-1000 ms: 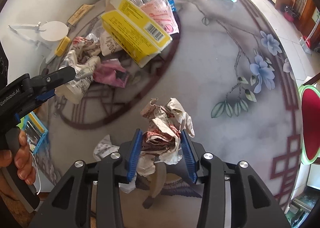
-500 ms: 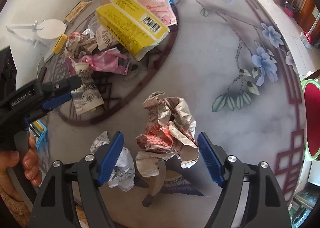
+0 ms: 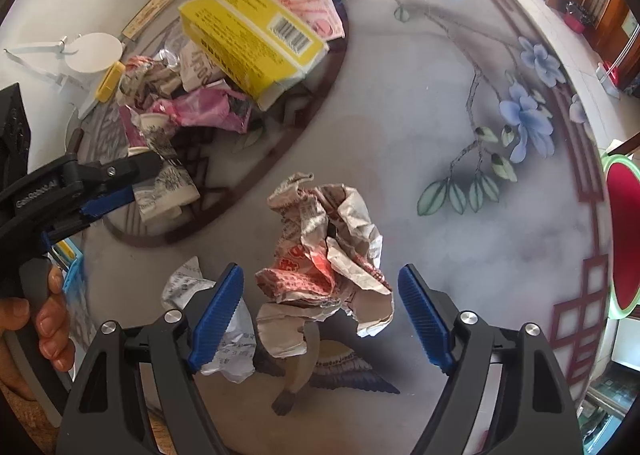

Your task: Collect trash

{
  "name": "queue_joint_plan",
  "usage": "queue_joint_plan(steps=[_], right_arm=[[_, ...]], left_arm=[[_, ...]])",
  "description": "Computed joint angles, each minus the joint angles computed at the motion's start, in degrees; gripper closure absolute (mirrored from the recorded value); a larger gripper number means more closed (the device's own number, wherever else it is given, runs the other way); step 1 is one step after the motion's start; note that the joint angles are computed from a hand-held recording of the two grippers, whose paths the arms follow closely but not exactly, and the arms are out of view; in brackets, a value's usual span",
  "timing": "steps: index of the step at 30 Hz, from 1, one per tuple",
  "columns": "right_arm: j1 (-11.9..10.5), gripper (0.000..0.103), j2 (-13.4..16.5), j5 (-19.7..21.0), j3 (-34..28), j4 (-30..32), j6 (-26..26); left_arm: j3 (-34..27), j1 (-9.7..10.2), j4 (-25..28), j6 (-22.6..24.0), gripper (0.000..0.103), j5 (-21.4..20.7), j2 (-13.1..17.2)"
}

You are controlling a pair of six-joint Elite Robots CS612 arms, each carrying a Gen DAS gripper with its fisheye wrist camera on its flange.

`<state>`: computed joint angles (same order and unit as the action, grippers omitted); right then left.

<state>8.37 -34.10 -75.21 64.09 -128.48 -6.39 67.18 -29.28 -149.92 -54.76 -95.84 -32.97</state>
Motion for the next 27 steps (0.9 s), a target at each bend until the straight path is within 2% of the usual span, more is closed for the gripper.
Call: queue_joint_plan(steps=[1,3,5,6,9,17,24,27], right_arm=[[0.06,0.028,0.07,-0.07,-0.03,-0.03,0.01],[0.00,0.039,0.04,0.12,0.04,-0.18,-0.14],[-0.18,0.057,-0.11,1.31,0.23,-0.66,-0.23],[-0.18,0.060,-0.28,1.50,0.40,-1.26,-0.41],[-0.28,0.062,-0.92,2.06,1.04,-3.89,-0.52],[-1.04,0.062,-2.37,4.73,2.27,-9.51,-0.17],[-2.16,0.062,-3.12,5.98,3.20,-11.81,1.07],[-2.93,0.062,-3.44,6.27,3.68,-12.60,1.60]], left_arm=[[0.06,0.03,0.22,-0.44,0.039,-0.25,0.09],[0.45,0.09,-0.85,-1.09,0.042,-0.88,0.22],[0.54,-0.10,-1.06,-0.11,0.044,0.08,0.02],[0.61,-0.18,-1.58,0.37,0.045,0.49,-0.08],[0.98,-0.42,-3.53,0.99,0.045,1.83,-0.64],[0.30,-1.81,-6.12,7.07,0.045,7.28,-2.19],[-2.19,-2.99,-6.35,11.02,0.045,10.22,-2.00],[-4.70,-3.53,-5.52,11.85,0.045,10.67,-0.92]])
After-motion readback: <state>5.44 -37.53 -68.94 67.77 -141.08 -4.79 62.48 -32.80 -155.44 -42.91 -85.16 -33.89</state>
